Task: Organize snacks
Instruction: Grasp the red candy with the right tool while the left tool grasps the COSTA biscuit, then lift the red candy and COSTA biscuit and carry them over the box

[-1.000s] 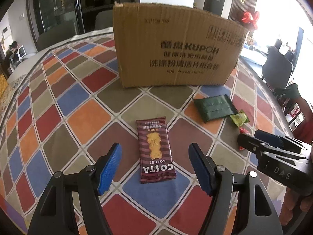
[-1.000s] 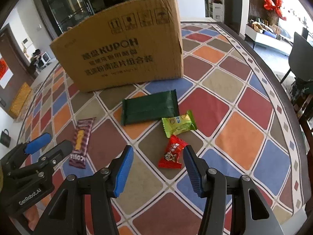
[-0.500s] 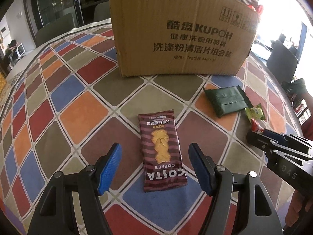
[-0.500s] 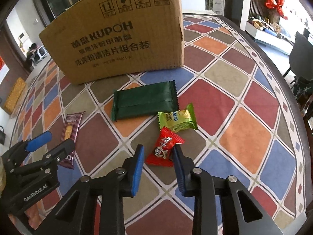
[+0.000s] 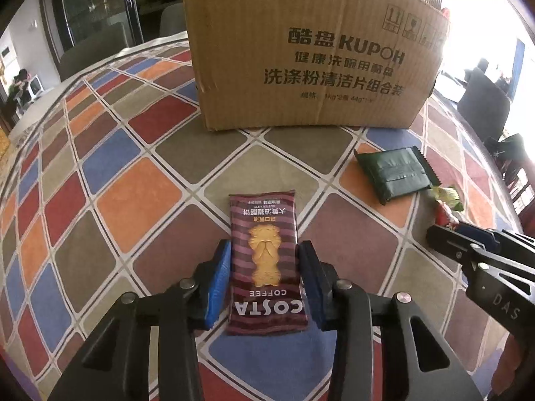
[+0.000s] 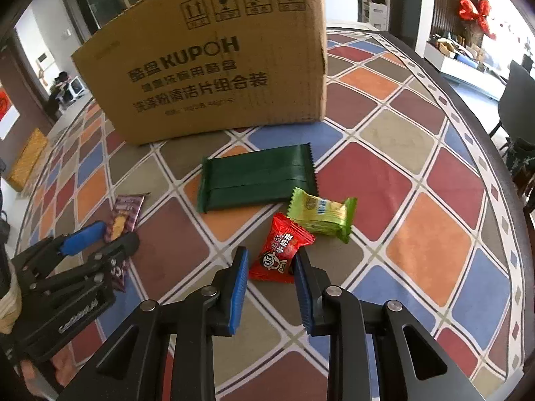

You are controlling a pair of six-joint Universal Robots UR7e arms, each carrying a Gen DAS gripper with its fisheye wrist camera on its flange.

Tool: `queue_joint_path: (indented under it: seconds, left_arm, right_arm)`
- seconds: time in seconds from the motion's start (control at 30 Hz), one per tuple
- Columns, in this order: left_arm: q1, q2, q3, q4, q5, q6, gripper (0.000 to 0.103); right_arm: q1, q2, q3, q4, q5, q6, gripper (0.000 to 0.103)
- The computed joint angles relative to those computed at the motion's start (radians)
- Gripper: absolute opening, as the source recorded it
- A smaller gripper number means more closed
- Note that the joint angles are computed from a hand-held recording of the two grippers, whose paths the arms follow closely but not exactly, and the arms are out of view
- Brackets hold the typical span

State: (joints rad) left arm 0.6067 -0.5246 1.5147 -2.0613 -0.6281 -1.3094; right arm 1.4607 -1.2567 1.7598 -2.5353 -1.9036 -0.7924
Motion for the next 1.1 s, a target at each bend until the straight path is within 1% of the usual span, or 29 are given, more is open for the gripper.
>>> queue_joint_path:
  seconds: [0.03,0.1,0.17,0.47,0.9,1.1]
  left_arm:
    - [-0.001,-0.001,0.005,-0.014,-0.002,0.01,0.037]
    - [-0.002,-0.003,0.01,-0.029,-0.003,0.015,0.036]
    - [-0.006,-0.008,0.025,-0.075,-0.013,0.034,0.036]
    - [-0.048,-0.018,0.026,-0.072,0.021,0.025,0.036]
    - [-0.108,-0.043,0.0,0.002,0.122,-0.003,0.036]
    - [-0.124,-0.051,-0.018,0.025,0.171,-0.002,0.036]
  right_arm:
    - [0.0,-0.003,0.002,0.005,0.004,0.0,0.028]
    - [0.001,-0.012,0.008,0.013,0.016,-0.002,0.028]
    - [0.002,-0.019,0.013,0.02,0.025,-0.004,0.027]
    - [-0.001,-0.053,0.021,0.067,0.08,-0.001,0.027]
    - [0.016,-0.108,0.019,0.085,0.177,-0.029,0.027]
    - [0.024,-0.126,0.009,0.085,0.215,-0.036,0.027]
